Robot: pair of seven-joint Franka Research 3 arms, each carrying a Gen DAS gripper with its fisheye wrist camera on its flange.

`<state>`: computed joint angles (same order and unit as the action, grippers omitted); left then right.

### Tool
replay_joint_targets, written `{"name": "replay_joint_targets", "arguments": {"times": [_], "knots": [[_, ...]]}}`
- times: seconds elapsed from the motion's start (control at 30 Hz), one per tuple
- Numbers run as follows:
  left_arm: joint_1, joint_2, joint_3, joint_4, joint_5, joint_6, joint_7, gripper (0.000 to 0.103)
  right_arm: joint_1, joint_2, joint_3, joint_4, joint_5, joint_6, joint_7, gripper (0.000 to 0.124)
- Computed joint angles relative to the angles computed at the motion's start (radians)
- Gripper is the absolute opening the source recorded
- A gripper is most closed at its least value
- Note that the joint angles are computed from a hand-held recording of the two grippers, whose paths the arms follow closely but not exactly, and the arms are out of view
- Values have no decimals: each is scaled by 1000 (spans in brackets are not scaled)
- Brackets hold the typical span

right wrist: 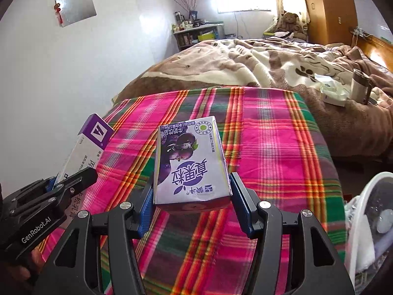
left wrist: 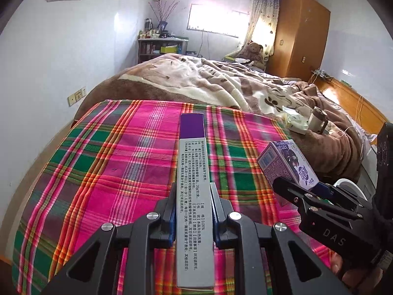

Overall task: Collect trash
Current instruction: 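Carry the medicine box and juice carton over the white bin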

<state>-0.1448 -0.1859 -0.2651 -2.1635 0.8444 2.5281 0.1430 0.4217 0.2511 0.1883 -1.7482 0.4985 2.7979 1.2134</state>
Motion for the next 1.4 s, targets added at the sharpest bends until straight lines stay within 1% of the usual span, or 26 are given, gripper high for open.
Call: {"name": "replay_joint_targets", "arguments": {"times": [0.1, 0.27, 0.47, 0.57, 0.73, 0.93, 1.13, 1.27, 1.33, 1.4], "knots": [[-11, -13, -16, 3, 13, -8, -14, 22, -19, -36, 11, -42, 48, 26, -38, 57], [-30, -29, -42, 12, 44, -15, -43, 22, -33, -101, 8, -114, 116, 66, -93, 57], [-58, -18, -65, 48, 77, -19, -53, 22, -41, -173, -13, -194, 189, 107, -139, 57], [-75, -2, -76, 75, 96, -25, -57, 22, -40, -207, -27, -233, 210, 125, -154, 57], [-110, 39, -87, 126, 134, -18, -69, 22, -41, -248, -55, -288, 217, 161, -145, 57], [-157, 104, -80, 193, 161, 0, -55, 22, -57, -289, -84, -346, 179, 203, -86, 57], [-211, 192, -62, 283, 168, 8, -14, 22, -82, -319, -104, -396, 102, 238, 1, 57], [-249, 263, -41, 349, 151, 32, 32, 22, -115, -325, -114, -419, 14, 249, 100, 57], [-267, 305, -28, 389, 141, 49, 54, 22, -142, -322, -113, -427, -61, 255, 175, 57], [-286, 338, -14, 421, 130, 63, 73, 22, -152, -331, -121, -441, -82, 254, 205, 58]]}}
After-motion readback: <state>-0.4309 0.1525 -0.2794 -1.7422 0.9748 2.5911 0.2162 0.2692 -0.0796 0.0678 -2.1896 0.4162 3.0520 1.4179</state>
